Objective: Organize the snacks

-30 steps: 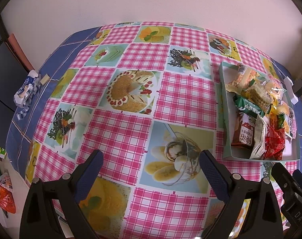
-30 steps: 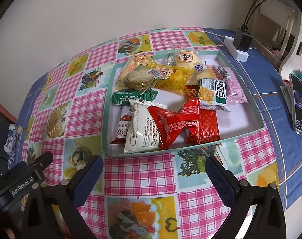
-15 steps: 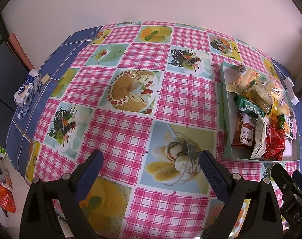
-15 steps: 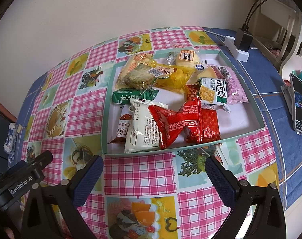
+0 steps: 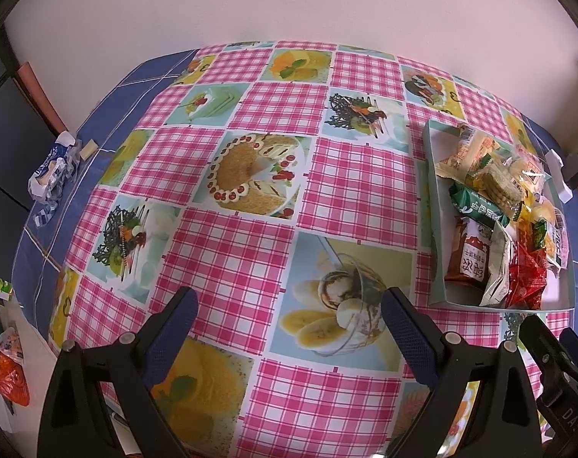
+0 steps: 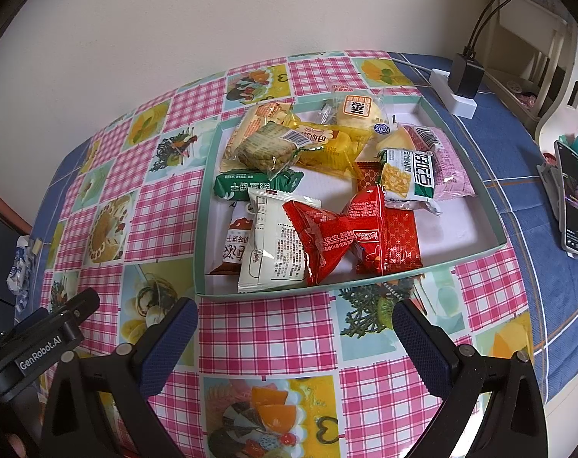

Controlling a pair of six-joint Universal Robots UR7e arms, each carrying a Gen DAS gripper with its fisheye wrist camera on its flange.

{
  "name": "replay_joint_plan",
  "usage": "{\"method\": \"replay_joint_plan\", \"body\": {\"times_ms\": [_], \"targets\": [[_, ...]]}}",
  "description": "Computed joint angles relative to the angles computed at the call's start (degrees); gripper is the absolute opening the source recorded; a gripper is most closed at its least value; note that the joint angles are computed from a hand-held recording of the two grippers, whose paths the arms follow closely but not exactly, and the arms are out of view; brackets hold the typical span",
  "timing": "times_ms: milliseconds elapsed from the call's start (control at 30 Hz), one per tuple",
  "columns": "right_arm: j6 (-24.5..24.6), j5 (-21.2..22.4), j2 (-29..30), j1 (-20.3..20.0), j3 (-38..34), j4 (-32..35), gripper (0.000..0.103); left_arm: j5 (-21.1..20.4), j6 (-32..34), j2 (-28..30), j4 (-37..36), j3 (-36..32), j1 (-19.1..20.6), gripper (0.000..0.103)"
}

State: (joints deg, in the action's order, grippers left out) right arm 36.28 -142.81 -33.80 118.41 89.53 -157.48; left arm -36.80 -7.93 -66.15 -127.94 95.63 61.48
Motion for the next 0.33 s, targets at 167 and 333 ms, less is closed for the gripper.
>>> {"method": "replay_joint_plan", "body": {"times_ms": [167,333], "targets": [[0.0,0.0,0.0,0.0,0.0,0.0,0.103,0.2,-0.5,0.1,-0.2,0.2,-0.2,0.097],[0.1,0.0,0.1,0.0,-0.1,0.0,0.103,0.2,-1.0,0.1,-0.2,0.3,-0.4,0.097]]}}
